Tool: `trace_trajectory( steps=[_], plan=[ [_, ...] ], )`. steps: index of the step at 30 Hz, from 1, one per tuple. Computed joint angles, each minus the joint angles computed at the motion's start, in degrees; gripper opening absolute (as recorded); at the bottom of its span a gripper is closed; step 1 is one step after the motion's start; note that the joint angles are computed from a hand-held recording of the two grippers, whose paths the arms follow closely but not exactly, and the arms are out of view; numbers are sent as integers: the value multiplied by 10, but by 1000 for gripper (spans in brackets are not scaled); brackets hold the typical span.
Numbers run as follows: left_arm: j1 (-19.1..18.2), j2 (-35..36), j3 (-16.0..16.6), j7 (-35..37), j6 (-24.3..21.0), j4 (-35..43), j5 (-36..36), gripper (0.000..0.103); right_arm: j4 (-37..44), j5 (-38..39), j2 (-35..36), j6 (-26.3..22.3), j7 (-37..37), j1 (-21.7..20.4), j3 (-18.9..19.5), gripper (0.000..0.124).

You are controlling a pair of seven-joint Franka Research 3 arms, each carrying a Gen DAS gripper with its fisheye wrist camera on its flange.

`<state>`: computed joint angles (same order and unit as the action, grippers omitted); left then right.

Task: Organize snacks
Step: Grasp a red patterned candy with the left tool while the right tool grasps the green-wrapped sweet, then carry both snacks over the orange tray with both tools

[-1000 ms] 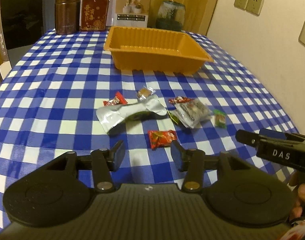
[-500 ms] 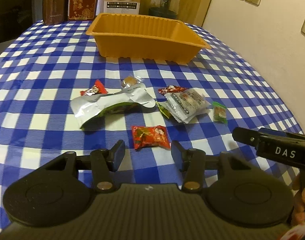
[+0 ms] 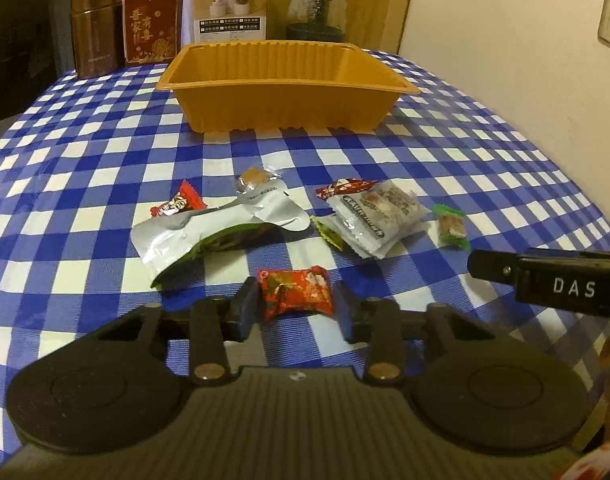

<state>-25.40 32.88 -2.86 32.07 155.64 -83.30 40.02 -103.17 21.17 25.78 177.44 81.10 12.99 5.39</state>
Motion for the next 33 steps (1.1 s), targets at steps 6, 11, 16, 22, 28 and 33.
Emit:
trace_trajectory(
  steps=[6, 11, 16, 22, 28, 33],
  plan=[
    [4, -10, -2, -3, 2, -12, -6, 31, 14, -1, 9, 5, -9, 0, 5, 69],
    [4, -17, 1, -15, 2, -18, 1, 31, 45, -3, 31, 3, -8, 2, 3, 69],
    [7, -23, 1, -25, 6, -24, 6, 31, 78, -5, 53, -8, -1, 7, 1, 67],
    [10, -22, -3, -23, 6, -23, 4, 31, 103, -22, 71, -17, 20, 34, -27, 49],
    [9, -23, -3, -24, 7, -24, 4, 31, 104, -55, 72, -25, 60, 65, -68, 21],
    [9, -26, -1, -25, 8, -27, 5, 31, 88, -79, 61, -20, 85, 78, -88, 20]
  ],
)
